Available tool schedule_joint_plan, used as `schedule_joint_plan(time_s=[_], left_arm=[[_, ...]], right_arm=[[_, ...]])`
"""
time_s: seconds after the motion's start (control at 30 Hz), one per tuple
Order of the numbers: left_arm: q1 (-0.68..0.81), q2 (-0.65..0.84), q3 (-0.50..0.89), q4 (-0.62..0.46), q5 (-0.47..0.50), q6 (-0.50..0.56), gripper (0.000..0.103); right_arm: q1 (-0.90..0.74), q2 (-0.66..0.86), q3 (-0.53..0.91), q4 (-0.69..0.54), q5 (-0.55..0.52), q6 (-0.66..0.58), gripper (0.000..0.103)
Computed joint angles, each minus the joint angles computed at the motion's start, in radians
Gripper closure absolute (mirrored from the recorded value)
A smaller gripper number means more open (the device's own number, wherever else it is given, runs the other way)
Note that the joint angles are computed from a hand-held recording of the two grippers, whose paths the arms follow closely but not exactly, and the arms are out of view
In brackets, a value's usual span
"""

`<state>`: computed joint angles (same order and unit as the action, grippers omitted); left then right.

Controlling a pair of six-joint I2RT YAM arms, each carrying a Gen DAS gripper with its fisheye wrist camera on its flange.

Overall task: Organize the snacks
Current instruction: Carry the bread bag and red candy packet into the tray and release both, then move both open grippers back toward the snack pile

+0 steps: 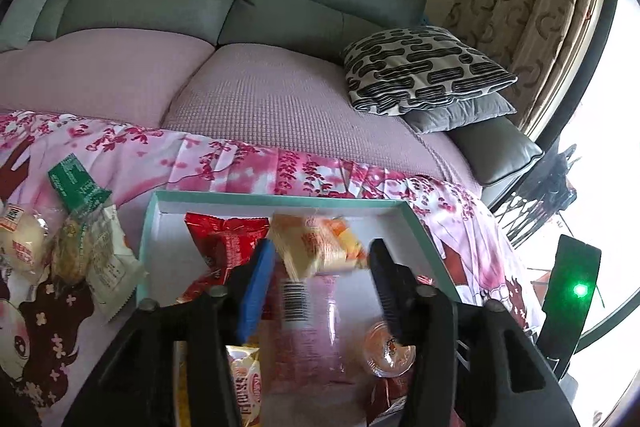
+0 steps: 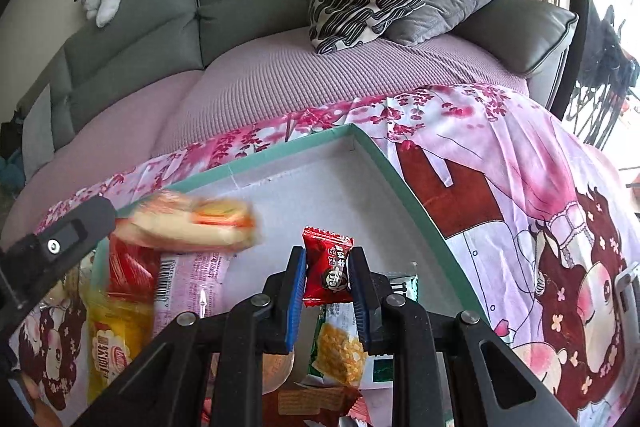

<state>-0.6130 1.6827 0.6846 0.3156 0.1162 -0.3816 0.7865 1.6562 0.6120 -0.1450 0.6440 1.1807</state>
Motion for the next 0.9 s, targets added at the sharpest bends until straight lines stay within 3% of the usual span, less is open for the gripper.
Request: schedule_joint_plan(time_s=[0.07, 0.13, 0.2, 0.3, 0.37, 0.43, 0.53, 0.73, 0.9], left_arm=[[-0.004, -0.018, -0.001, -0.023, -0.028, 0.008, 0.036], [-0.011, -0.030, 0.006, -0.058, -0.069, 0.015, 0.030], [-0.017, -0.040, 0.011, -0.086, -0.118, 0.024, 0.025], [-0.023, -0.044, 0.018, -0.113, -0.171, 0.039, 0.022], [-0.035, -0.032, 0.033, -0.148, -0.254, 0.043, 0.014], [-0.039, -0.020, 0.040, -0.157, -0.317, 0.052, 0.014], [-0.034, 0.002, 0.047, -0.162, -0.384, 0.055, 0.013], [-0.053, 0.035, 0.067, -0.194, -0.562, 0.061, 0.013], [-0.050, 0.059, 0.090, -0.232, -0.617, 0.038, 0.013]], right_arm=[[0.000, 0.004, 0.006, -0.015, 0.001, 0.008, 0.074], [-0.003, 0.005, 0.006, -0.019, -0.002, 0.013, 0.063], [-0.002, 0.005, 0.007, -0.026, 0.001, 0.023, 0.035], [-0.002, 0.002, 0.007, -0.034, 0.004, 0.030, 0.034], [-0.004, 0.008, 0.012, -0.041, 0.001, 0.032, 0.027], [-0.008, 0.017, 0.014, -0.038, -0.005, 0.026, 0.017], [-0.013, 0.030, 0.020, -0.046, -0.007, 0.030, 0.012], [-0.015, 0.043, 0.027, -0.067, 0.002, 0.047, 0.005], [-0.009, 0.048, 0.032, -0.062, 0.013, 0.031, 0.000]])
